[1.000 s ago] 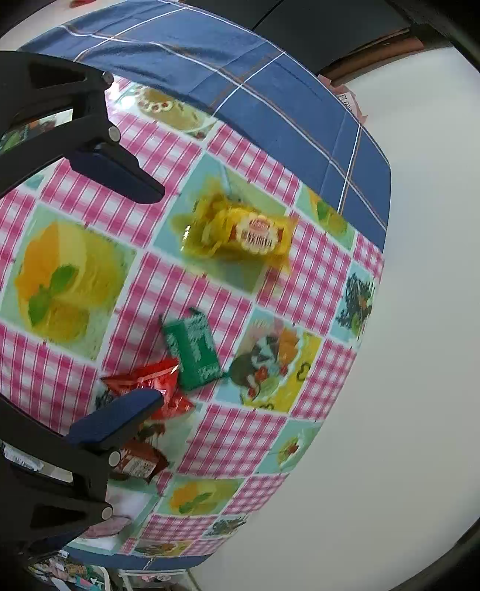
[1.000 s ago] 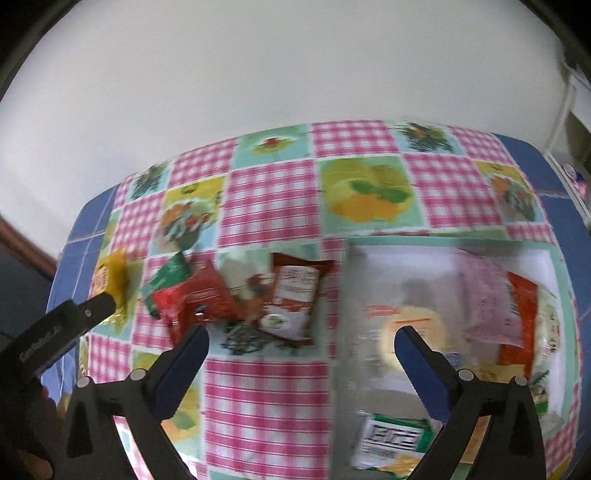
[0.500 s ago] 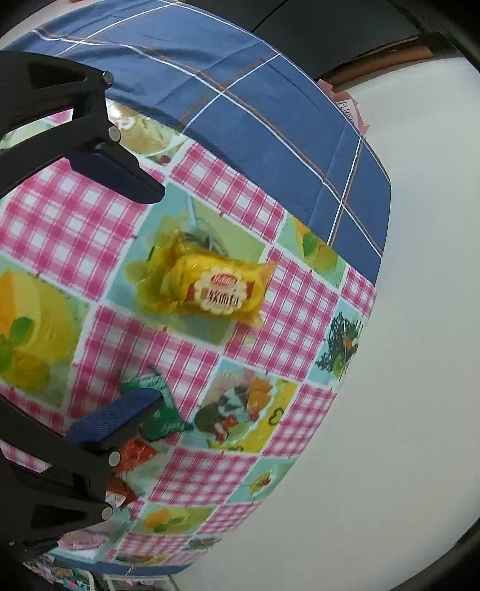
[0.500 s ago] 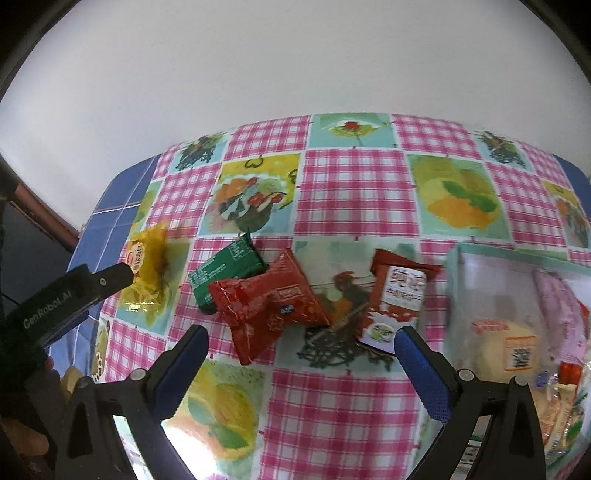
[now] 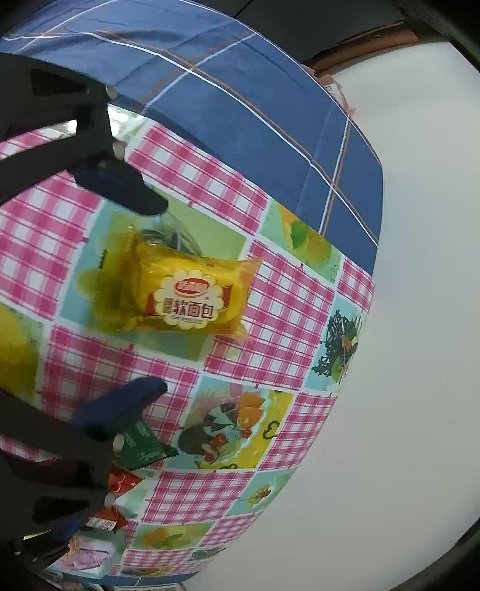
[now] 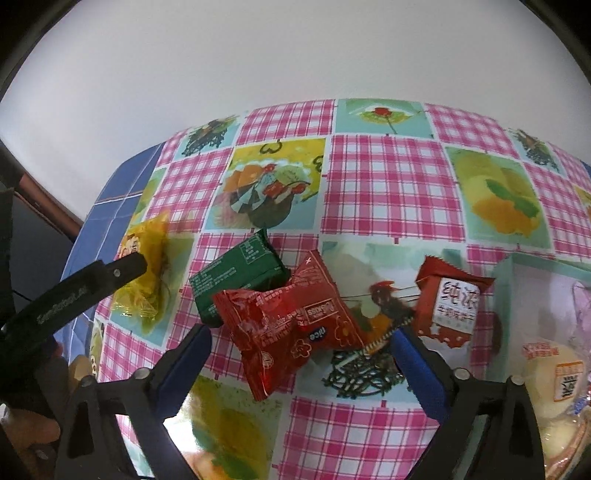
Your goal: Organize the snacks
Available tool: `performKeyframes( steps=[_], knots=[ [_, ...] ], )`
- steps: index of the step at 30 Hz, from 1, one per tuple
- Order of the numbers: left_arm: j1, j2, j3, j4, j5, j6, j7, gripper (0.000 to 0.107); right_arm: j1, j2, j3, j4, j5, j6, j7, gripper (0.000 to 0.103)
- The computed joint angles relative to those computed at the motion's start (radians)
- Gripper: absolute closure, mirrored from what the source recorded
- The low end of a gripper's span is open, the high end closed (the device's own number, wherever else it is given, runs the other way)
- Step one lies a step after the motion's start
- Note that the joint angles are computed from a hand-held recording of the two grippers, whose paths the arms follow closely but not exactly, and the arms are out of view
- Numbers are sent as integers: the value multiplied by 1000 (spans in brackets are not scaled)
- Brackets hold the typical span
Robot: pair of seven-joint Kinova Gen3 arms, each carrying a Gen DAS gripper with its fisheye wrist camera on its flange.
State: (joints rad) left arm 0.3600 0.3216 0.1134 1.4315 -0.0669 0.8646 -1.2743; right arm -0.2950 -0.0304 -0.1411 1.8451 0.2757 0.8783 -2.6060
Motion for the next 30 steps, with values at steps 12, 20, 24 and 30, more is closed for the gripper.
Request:
performKeyframes(
  steps=[12, 20, 24, 30],
  knots=[
    [3, 41, -5, 24, 11, -61, -7, 34, 30, 13, 24, 41, -46, -91, 52, 19],
    [7, 38, -8, 26, 3, -48, 0, 54, 34, 18, 28, 39, -60, -91, 70, 25],
    [27, 42, -14, 7, -22, -7, 23, 58, 33, 20, 26, 36, -59, -88, 65, 28],
    [57, 45, -17, -17, -55, 55, 70, 62, 33, 13, 27, 36, -76, -77, 74, 35]
  ],
)
